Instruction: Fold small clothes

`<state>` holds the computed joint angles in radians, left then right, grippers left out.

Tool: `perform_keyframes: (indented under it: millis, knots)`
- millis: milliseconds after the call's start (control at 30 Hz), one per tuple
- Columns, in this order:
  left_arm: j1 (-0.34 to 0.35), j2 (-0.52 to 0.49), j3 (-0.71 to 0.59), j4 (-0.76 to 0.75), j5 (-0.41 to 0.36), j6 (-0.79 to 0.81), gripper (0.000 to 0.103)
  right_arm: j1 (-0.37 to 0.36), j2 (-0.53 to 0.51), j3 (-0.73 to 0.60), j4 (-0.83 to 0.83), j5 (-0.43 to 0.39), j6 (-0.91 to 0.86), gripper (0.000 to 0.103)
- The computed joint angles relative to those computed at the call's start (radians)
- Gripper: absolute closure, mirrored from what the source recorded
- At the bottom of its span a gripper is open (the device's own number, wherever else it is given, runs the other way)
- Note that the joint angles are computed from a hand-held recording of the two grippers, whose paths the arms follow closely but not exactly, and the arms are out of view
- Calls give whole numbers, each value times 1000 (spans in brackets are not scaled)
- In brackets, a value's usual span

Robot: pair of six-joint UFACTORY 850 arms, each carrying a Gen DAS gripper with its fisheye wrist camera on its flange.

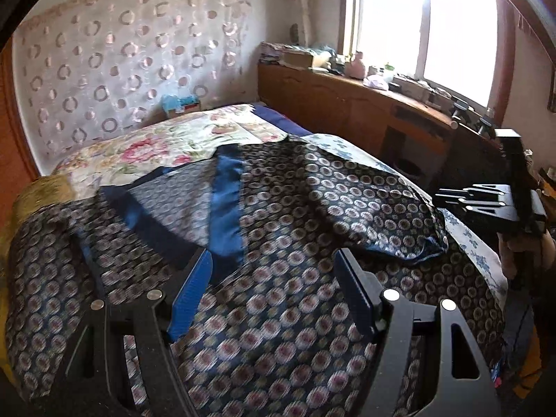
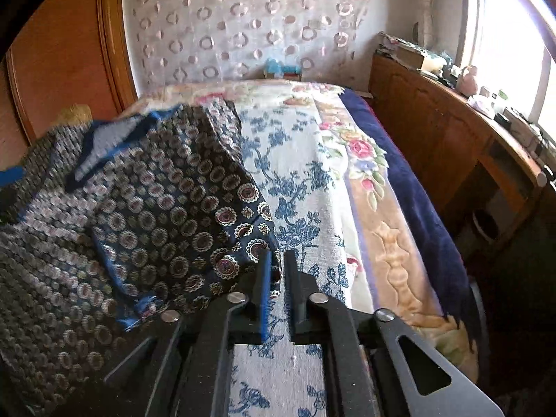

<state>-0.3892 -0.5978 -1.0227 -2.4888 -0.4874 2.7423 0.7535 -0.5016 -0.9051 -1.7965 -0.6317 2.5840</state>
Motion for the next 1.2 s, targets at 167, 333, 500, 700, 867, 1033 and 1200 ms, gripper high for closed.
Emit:
perform_keyframes:
  millis: [167, 333, 500, 700, 867, 1033, 1200]
  knots:
    - [-34, -59, -94, 113, 61, -119, 30, 9, 13, 41, -124, 11, 147, 74]
    - [-57, -121, -185, 368, 102, -374, 43, 24, 6, 41, -128, 17, 118, 74]
    - [-72, -186, -283, 649, 129, -691, 57, 23, 4, 48, -147, 20, 145, 74]
    - [-77, -200, -304, 803, 94, -838, 97, 26, 14, 65, -157, 3, 173, 74]
    - [-69, -118, -229, 579, 118, -571, 98, 32, 20, 77, -175, -17, 217, 74]
    - [-41, -37, -180, 215, 190, -193, 98, 44, 26, 83, -185, -38, 234, 74]
    - [-3, -12, -184, -48, 227, 38, 90, 50, 19, 62, -188, -41, 211, 74]
